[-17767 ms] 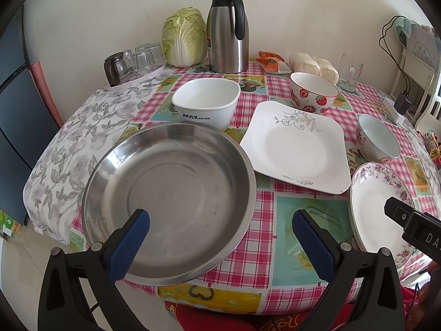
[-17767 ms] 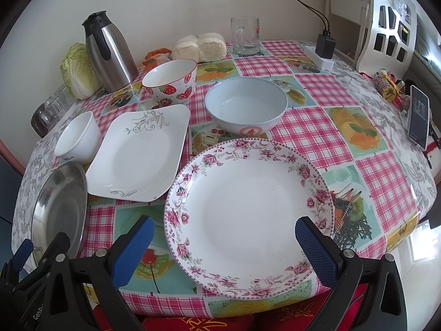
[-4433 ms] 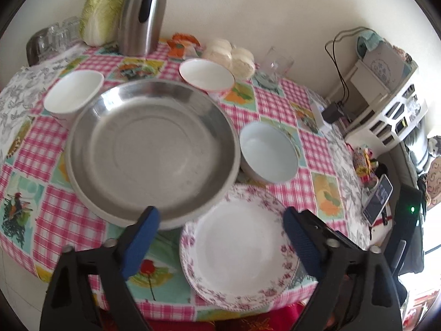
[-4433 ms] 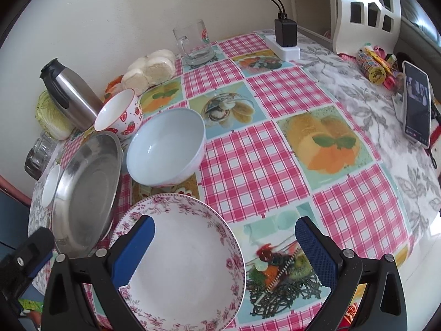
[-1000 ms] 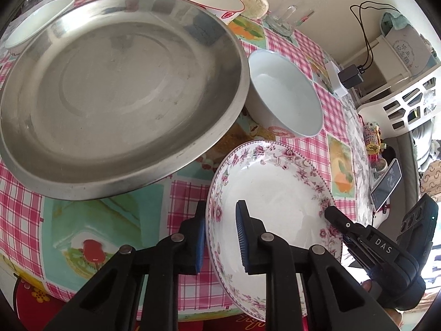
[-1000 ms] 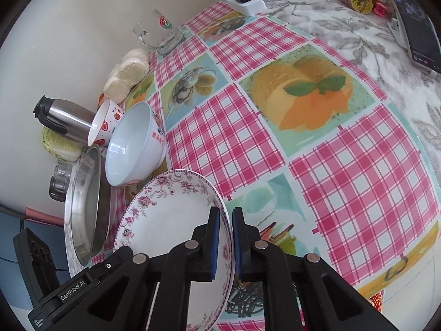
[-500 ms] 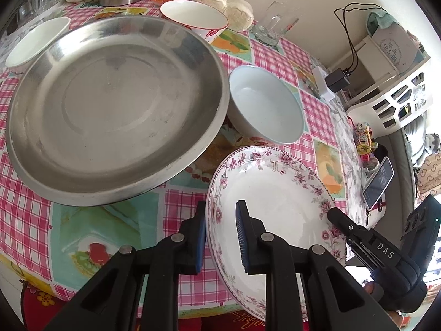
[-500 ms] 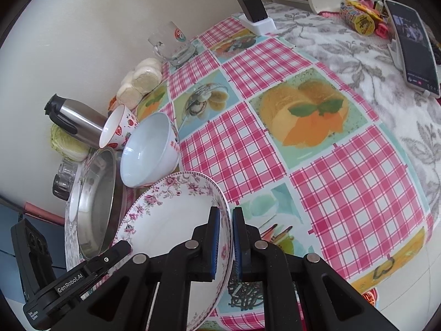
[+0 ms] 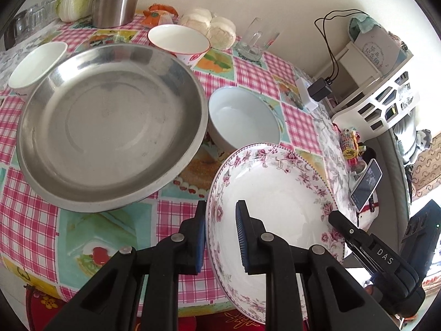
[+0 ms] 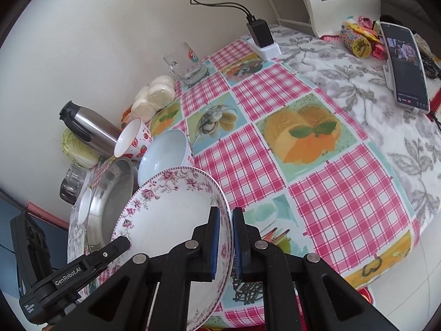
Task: Organize plates and bowls
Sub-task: 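Carry the held pink floral plate over the steel basin with both grippers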
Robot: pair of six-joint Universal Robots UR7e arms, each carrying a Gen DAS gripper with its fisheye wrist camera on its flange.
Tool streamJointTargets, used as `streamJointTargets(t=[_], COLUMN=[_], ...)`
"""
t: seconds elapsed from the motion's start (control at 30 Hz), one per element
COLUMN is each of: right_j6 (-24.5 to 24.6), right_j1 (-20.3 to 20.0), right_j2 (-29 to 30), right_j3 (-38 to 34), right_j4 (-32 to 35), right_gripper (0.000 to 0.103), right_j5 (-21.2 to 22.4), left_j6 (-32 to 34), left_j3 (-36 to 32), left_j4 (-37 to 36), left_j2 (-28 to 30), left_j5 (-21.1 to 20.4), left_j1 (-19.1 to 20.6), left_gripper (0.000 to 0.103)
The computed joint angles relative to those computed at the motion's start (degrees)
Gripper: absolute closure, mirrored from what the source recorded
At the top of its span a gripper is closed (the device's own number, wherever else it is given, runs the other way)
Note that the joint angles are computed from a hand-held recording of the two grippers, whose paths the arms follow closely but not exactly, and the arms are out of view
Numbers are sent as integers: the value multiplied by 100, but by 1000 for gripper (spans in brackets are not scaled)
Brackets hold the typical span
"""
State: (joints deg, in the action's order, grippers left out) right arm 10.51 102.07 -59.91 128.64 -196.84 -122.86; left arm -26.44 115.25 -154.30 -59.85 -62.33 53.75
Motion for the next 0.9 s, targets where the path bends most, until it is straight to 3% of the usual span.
streamJointTargets(t=[0.57, 0.9], right_j6=[-459, -649], right_j1=[669, 994], right_j2=[260, 616], right_j3=[-687, -1527], right_j4=[-45, 373], right_gripper=[93, 93], right_j5=[-206, -186], left_j6=[563, 654], left_j3=[236, -63], left_j4=[-1376, -1535], left_j2=[-353, -488], left_j5=[505, 745], left_j1=[-190, -82], left_gripper=[82, 82])
